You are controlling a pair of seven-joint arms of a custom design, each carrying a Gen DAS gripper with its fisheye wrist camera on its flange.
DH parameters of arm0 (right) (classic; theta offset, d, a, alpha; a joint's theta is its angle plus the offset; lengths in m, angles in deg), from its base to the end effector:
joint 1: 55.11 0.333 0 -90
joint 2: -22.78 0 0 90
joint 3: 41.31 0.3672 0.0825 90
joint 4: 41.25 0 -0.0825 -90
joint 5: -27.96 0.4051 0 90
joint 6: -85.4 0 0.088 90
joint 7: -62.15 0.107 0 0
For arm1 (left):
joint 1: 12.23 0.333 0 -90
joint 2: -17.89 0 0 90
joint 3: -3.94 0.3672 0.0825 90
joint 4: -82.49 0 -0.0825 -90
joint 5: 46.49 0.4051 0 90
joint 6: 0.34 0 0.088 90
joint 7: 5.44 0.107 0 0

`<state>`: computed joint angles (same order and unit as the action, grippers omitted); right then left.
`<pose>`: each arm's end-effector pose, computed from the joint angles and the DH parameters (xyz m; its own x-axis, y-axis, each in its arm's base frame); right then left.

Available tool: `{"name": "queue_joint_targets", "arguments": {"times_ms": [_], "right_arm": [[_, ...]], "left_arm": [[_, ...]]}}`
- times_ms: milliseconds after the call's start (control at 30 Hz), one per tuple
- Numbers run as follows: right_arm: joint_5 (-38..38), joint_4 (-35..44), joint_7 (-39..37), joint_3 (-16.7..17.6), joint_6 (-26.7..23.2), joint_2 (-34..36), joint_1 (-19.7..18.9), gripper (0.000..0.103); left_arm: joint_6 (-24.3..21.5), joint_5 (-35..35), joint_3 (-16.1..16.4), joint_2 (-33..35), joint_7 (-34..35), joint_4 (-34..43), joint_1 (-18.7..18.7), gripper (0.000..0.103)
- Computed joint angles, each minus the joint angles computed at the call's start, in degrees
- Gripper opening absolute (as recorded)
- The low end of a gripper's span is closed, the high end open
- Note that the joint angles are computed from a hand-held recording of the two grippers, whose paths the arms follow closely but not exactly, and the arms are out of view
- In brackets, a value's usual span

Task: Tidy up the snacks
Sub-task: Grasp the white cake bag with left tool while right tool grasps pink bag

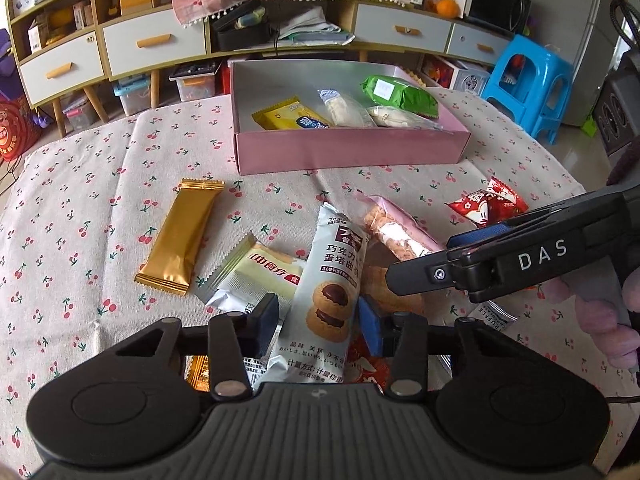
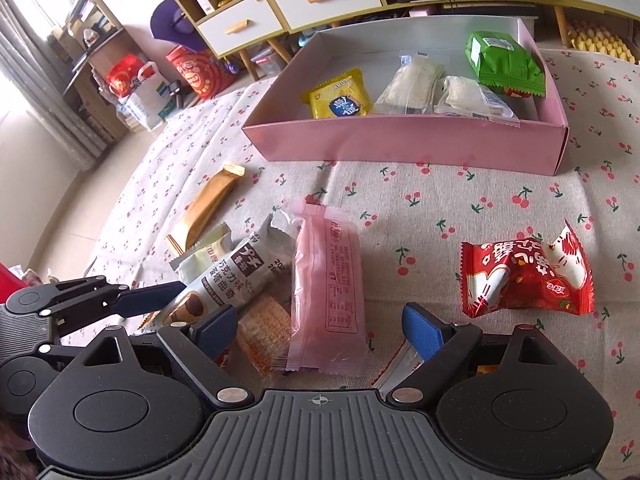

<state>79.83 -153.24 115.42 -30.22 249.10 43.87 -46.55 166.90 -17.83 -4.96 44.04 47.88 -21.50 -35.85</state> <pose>0.6552 0.1767 0.3682 0.2386 -0.8931 -0.3814 -0.8515 -0.0036 -0.5243 0.6067 -0.4037 0.3955 -0.3585 -0.9301 0.0796 -0.7474 0.2349 -0.6215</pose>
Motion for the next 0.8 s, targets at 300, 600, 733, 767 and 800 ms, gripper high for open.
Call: {"name": "queue_joint_targets", "arguments": {"times_ms": [300,600,733,767,800], "right_arm": [[-1.9,-0.3,3.2,-0.5,1.4,0.1,0.7,0.069],[1.0,-0.1,2.3,0.5,0.1,-0.2,-0.6,0.037],[0.6,0.0,3.0,-0.2,-0.1,-0.4,0.0,0.035],[0.4,0.0,3.5,-0.3,-0.4,-0.4,0.1,0.034],[0.2,0.1,4.1,-0.6,-0.6,-0.4,0.2,0.034]], "left_arm": [[-0.2,-2.0,-0.8,0.1,0.5,0.2,0.5,0.031],[0.5,-2.5,-0.4,-0.5,-1.1,0.1,0.5,0.026],[0.2,-2.5,-0.2,-0.8,-2.0,0.1,0.5,0.026],[-0.2,-2.9,-0.5,-0.8,-2.1,0.2,0.7,0.026],[-0.4,-3.3,-0.8,-0.9,-2.1,0.2,1.0,0.026]]}}
